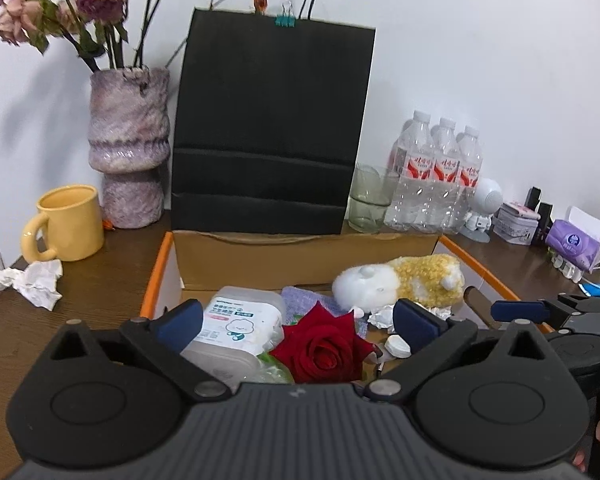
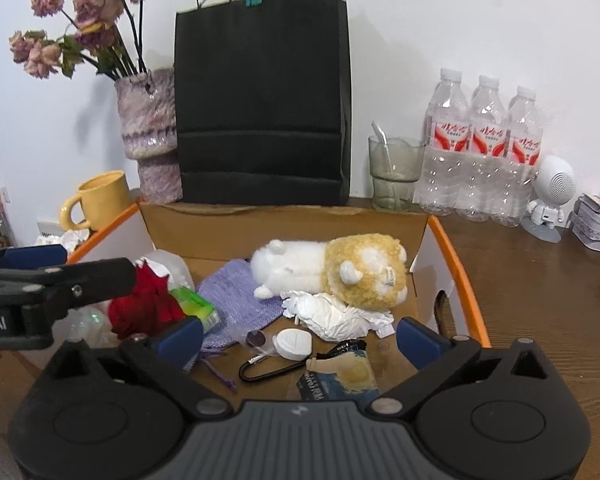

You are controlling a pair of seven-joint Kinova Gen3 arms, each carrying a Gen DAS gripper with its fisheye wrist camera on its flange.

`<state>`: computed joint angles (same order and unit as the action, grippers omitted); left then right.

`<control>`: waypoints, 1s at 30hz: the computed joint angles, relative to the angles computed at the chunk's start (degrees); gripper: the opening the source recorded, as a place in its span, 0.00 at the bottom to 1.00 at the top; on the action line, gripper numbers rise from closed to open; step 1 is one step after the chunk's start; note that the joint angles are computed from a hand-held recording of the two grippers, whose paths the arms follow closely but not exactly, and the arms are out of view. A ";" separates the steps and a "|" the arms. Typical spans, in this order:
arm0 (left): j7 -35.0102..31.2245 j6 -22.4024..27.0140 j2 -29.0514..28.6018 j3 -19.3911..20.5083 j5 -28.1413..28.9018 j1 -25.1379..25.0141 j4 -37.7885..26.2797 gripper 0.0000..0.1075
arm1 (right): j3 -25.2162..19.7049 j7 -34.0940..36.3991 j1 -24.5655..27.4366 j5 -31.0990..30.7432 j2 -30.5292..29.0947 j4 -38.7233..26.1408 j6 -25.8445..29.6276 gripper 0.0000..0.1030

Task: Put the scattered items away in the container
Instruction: 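Grasp the yellow caramel block with the left tool while the right grasps the last sweet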

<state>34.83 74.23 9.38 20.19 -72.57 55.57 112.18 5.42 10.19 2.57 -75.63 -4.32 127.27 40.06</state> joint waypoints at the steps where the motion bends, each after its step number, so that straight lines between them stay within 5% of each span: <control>1: 0.38 0.62 -0.27 0.31 -0.15 0.55 0.15 0.96 | 0.49 0.57 0.38 -0.16 -0.63 0.43 0.74 1.00; 9: 1.13 7.18 -0.65 3.57 1.89 5.80 0.57 0.96 | 6.00 4.58 4.31 1.25 -5.84 4.48 9.53 1.00; 13: 7.78 12.31 0.11 5.07 3.91 10.00 2.14 0.96 | 9.18 5.77 6.31 4.21 -7.88 6.58 14.41 1.00; 21: 16.35 11.57 0.85 5.30 11.38 12.97 4.68 0.96 | 10.49 7.65 7.51 13.62 -10.12 10.49 18.34 0.99; 25: 16.86 13.16 1.70 5.18 13.50 13.77 4.51 0.96 | 8.97 9.16 5.72 15.02 -13.10 13.24 15.21 0.90; 30: 15.11 12.39 2.60 4.89 14.25 14.12 3.95 0.96 | 8.25 7.73 2.09 16.30 -14.17 14.31 11.76 0.62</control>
